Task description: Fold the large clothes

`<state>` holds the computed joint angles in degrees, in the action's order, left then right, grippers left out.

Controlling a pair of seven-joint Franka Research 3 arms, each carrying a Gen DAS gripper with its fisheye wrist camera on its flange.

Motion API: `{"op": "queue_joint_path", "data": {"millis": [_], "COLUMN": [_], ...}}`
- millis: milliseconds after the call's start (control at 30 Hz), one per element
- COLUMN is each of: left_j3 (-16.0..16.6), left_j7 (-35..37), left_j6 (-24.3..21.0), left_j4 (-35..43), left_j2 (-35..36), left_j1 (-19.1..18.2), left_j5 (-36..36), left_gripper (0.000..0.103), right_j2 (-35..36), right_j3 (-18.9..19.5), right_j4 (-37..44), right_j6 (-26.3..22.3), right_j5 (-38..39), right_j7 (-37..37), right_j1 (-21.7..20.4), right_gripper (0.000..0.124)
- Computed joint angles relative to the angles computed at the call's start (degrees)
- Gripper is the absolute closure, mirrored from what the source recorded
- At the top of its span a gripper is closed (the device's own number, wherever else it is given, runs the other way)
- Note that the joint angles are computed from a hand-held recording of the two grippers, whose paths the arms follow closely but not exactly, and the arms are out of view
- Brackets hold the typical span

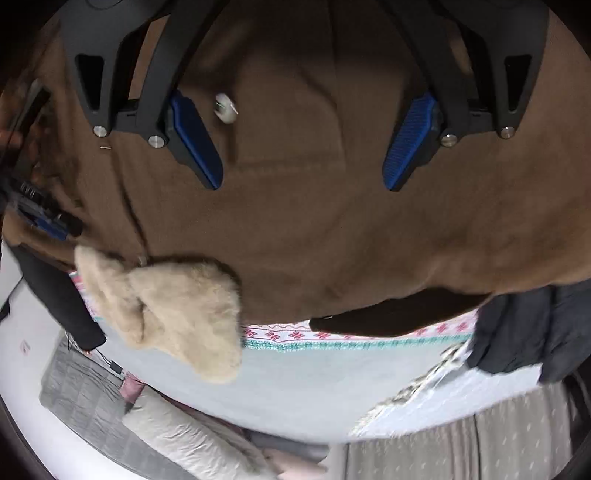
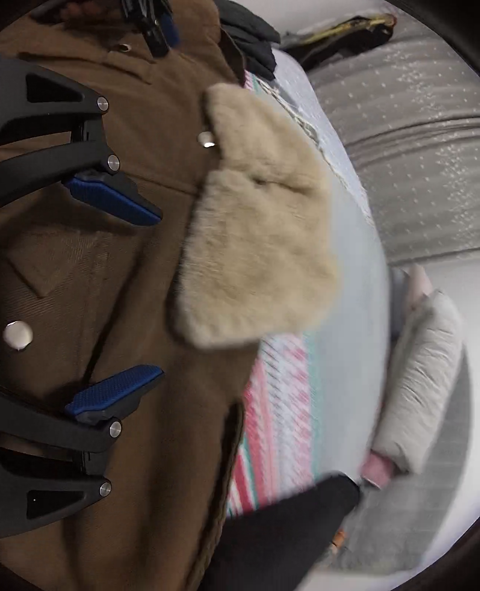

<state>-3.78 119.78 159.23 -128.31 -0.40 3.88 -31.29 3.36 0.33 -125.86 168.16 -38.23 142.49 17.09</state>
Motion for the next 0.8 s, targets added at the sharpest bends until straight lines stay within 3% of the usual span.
{"op": "queue_joint_path", "data": {"millis": [67, 200, 333, 433, 533, 600, 633, 700, 800], "left_j3": [0.5, 0.8, 3.0, 7.2, 11.5, 13.4, 15.5, 19.7, 21.6], "left_j7": [-1.8, -12.0, -18.9, -22.6, -26.4, -30.9, -31.8, -29.7, -27.9], "left_j6": [-2.5, -2.9, -6.9, -9.2, -2.4, -2.7, -4.6, -3.1, 0.6], "left_j4": [-1.7, -8.1, -12.7, -15.2, -19.7, -19.2, -17.9, -17.7, -17.5], "left_j2": [-4.1, -14.1, -22.8, -26.2, -27.2, -25.0, -23.4, -22.0, -19.2], "left_j1": [0.2, 1.4, 2.7, 3.1, 3.3, 5.1, 4.9, 3.3, 3.7], "left_j5": [1.2, 13.6, 19.4, 19.7, 17.3, 16.5, 14.6, 7.8, 1.7], "left_gripper": [0.014, 0.008, 0.003, 0.003, 0.003, 0.003, 0.003, 0.003, 0.003], "right_j2": [-3.2, -11.2, -20.6, -25.7, -28.2, -27.7, -27.0, -26.3, -25.3], "right_j3": [1.7, 5.9, 8.6, 9.5, 11.3, 11.8, 11.1, 10.1, 11.0], "right_j4": [-0.6, -2.9, -7.9, -12.0, -15.3, -15.9, -15.9, -16.8, -16.1], "right_j6": [-4.3, -12.8, -17.8, -17.1, -14.0, -12.9, -11.8, -8.1, -8.9], "right_j5": [5.2, 4.0, 13.1, 19.4, 22.0, 25.0, 27.4, 32.3, 36.5], "right_j7": [-7.0, -5.9, -8.8, -11.3, -12.5, -14.8, -17.3, -19.9, -21.4], "right_j1": [0.3, -0.2, 0.6, 1.8, 1.0, 1.3, 2.3, 3.4, 2.7], "right_gripper": [0.045, 0.044, 0.038, 0.036, 0.036, 0.036, 0.036, 0.036, 0.036]}}
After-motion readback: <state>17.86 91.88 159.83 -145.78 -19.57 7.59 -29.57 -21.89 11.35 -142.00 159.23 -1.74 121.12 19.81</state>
